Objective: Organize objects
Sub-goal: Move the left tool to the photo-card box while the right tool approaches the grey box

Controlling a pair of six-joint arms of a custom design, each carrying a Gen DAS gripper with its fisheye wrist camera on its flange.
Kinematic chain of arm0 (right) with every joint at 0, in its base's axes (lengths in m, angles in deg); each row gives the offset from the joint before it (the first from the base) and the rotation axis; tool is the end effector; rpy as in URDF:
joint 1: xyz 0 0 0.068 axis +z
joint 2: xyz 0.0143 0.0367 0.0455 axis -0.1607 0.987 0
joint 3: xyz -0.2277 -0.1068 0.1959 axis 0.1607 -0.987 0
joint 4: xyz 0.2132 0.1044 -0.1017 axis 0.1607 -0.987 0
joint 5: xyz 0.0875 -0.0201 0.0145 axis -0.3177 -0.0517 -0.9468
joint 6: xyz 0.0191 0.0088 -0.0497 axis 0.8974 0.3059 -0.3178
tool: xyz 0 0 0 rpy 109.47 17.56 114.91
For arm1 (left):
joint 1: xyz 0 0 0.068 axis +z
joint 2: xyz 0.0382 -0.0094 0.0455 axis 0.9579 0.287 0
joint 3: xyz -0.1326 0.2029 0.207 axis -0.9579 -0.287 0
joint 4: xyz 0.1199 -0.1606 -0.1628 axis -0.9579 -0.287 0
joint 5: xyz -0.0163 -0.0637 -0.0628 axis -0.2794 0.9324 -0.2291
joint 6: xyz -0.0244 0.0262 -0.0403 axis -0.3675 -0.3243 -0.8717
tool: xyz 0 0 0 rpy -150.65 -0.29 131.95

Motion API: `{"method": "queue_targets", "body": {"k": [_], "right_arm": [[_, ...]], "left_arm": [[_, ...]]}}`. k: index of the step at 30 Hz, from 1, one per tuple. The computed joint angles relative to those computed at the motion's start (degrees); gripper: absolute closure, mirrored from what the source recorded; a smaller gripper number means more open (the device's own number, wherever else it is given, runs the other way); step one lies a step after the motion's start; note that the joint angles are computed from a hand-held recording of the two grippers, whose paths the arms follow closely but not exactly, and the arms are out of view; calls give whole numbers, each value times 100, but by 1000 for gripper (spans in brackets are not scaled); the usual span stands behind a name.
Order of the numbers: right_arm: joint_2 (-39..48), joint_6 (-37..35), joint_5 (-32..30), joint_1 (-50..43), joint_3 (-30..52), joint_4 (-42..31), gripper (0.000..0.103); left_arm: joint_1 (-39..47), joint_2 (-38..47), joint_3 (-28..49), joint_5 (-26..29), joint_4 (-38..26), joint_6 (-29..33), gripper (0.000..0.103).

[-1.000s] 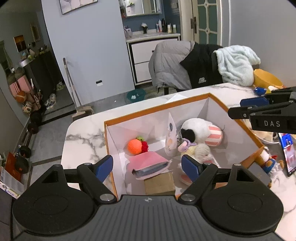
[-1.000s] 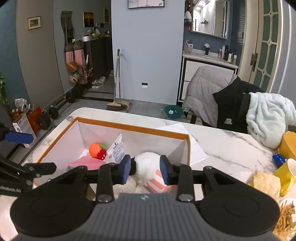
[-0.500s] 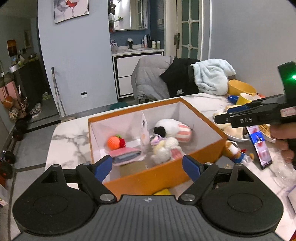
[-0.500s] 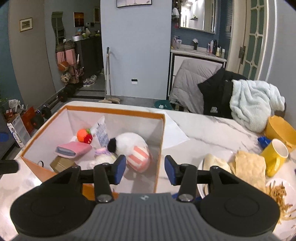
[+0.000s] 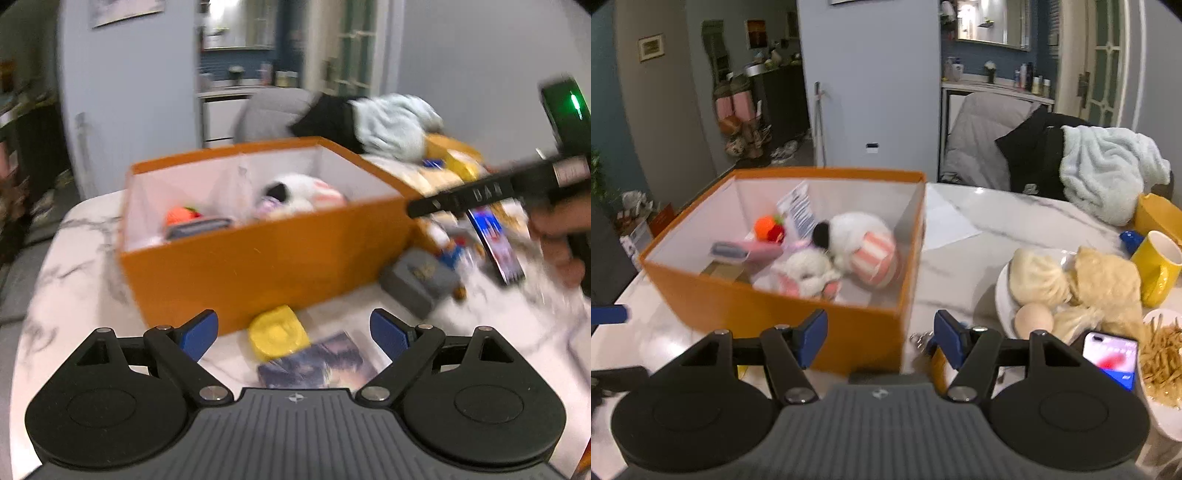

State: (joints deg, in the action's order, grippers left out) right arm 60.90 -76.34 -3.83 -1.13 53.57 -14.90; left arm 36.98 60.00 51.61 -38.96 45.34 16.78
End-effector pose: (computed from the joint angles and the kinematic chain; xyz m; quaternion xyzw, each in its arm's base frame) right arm 0.3632 0.0598 0.2189 -0.1726 0.8888 0.1028 0.4119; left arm 0.2696 -0.1888 0.1601 0.1470 0.8893 -0.0813 0.4254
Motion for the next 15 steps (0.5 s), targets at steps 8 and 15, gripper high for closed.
{"method": "queue_targets", "body": {"k": [8,15], "right_arm": [[-60,-164,-152,77,-298,151,37],[72,-233,-228,4,-316,208,37]], "left_arm": [[103,541,159,860,-85,1560,0],[358,796,263,1472,-360,1860,0]]}}
